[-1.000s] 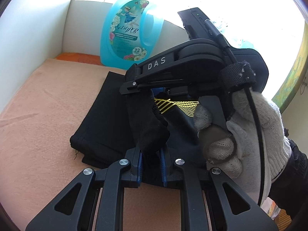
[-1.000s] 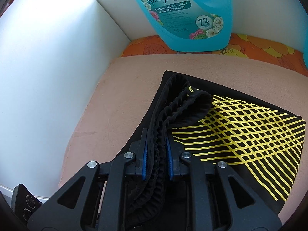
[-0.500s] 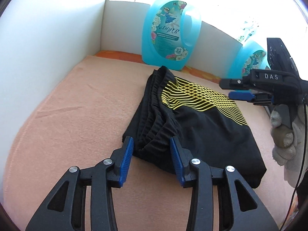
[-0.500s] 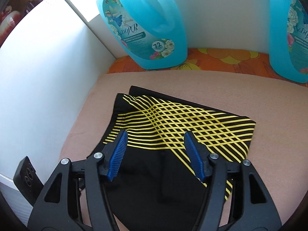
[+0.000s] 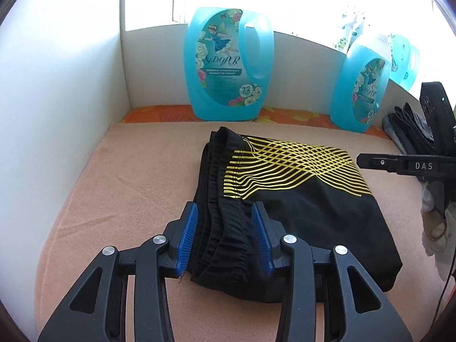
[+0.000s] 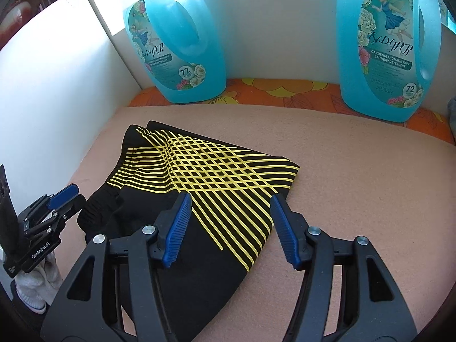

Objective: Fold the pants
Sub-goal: 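Reposition both grippers to the folded edge of the shorts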

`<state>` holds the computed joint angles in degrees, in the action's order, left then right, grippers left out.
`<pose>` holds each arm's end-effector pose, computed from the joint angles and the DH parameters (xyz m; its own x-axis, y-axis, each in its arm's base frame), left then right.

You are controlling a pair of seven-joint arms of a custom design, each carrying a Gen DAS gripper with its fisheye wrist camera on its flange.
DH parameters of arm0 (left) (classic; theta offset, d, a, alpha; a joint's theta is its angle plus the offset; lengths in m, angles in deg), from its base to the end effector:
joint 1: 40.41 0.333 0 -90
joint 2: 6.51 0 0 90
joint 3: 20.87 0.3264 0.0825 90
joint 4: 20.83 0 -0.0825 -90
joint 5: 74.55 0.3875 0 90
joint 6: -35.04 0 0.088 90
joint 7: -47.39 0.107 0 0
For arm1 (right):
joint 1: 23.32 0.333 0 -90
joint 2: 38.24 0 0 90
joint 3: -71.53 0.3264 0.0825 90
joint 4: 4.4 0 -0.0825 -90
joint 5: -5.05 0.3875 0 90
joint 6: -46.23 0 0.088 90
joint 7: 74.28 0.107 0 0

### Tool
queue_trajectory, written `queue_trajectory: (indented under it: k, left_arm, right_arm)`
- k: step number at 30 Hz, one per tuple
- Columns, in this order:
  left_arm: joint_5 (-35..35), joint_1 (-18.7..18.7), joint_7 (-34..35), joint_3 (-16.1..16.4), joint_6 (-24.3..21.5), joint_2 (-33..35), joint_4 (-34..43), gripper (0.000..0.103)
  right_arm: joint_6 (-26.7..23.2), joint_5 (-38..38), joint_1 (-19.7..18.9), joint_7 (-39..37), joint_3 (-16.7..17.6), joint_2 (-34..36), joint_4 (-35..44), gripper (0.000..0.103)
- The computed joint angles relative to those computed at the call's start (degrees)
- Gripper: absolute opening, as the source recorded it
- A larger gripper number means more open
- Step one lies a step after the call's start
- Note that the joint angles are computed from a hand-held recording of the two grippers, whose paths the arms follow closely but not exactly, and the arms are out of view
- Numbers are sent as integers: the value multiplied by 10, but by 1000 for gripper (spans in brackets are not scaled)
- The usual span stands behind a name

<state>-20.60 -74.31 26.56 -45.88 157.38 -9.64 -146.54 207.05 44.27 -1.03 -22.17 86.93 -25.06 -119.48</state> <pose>0.3037 -0.4395 0.4300 0.3380 -0.9395 0.0555 -0.6386 -0.2722 -0.7198 0.5260 0.3568 0.4086 0.6884 -0.6906 -0.2218 -0.6533 -0.4574 -0.6033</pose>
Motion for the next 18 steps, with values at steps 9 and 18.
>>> queue_trajectory:
  k: [9,18]
  left_arm:
    - [-37,10,-6,16,25,-1,-32,47]
    - [-15,28,1,11,49,-35,-31,47]
  right_arm:
    - [-1,-79,9,78,-21,26,13,59]
    - [-41,-19,-39,55,15,75,62,59]
